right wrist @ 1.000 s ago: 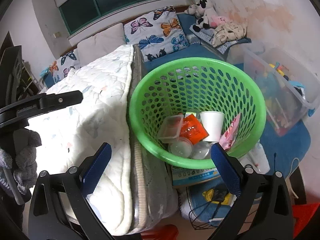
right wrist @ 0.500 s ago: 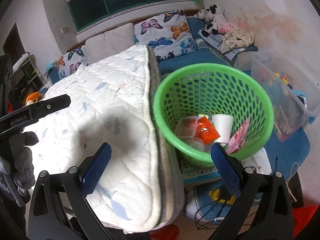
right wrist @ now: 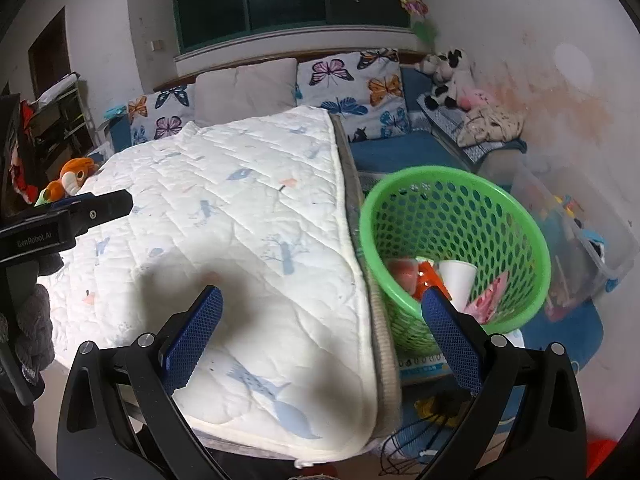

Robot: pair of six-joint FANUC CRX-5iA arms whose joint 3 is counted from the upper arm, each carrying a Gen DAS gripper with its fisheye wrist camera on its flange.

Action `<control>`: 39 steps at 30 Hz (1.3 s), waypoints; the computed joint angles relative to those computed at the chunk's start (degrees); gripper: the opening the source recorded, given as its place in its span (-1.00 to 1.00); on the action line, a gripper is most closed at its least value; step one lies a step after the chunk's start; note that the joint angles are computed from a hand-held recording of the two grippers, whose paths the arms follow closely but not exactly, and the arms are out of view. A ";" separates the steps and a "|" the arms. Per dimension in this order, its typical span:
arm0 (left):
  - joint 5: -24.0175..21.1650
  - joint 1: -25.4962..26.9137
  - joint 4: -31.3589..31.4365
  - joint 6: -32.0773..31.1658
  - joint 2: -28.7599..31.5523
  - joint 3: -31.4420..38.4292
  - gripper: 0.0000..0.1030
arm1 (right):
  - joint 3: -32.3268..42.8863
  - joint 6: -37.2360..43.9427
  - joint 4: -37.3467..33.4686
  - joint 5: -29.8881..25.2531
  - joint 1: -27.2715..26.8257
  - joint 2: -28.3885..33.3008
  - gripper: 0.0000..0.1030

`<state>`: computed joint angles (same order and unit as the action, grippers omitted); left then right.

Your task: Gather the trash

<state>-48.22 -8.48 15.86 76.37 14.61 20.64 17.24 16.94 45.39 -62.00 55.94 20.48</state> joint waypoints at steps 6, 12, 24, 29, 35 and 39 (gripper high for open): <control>2.60 0.83 -1.58 -0.12 -3.31 -3.96 0.84 | 0.22 -0.48 0.94 0.66 0.51 0.29 0.92; 4.71 0.78 -4.51 0.33 -6.29 -7.08 0.84 | 0.44 -1.09 0.71 1.56 0.79 0.50 0.92; 6.09 1.81 -5.05 -0.04 -8.72 -10.41 0.85 | 1.58 -0.45 0.04 1.51 1.48 1.35 0.91; 6.83 1.94 -5.95 0.19 -9.42 -11.18 0.85 | 1.82 -0.46 0.08 1.26 1.65 1.55 0.92; 6.81 1.83 -7.04 0.73 -9.55 -11.17 0.85 | 1.88 -0.35 -0.06 1.47 1.61 1.63 0.92; 6.86 1.80 -7.60 0.66 -9.68 -11.37 0.85 | 2.12 -0.34 -0.27 1.65 1.48 1.68 0.92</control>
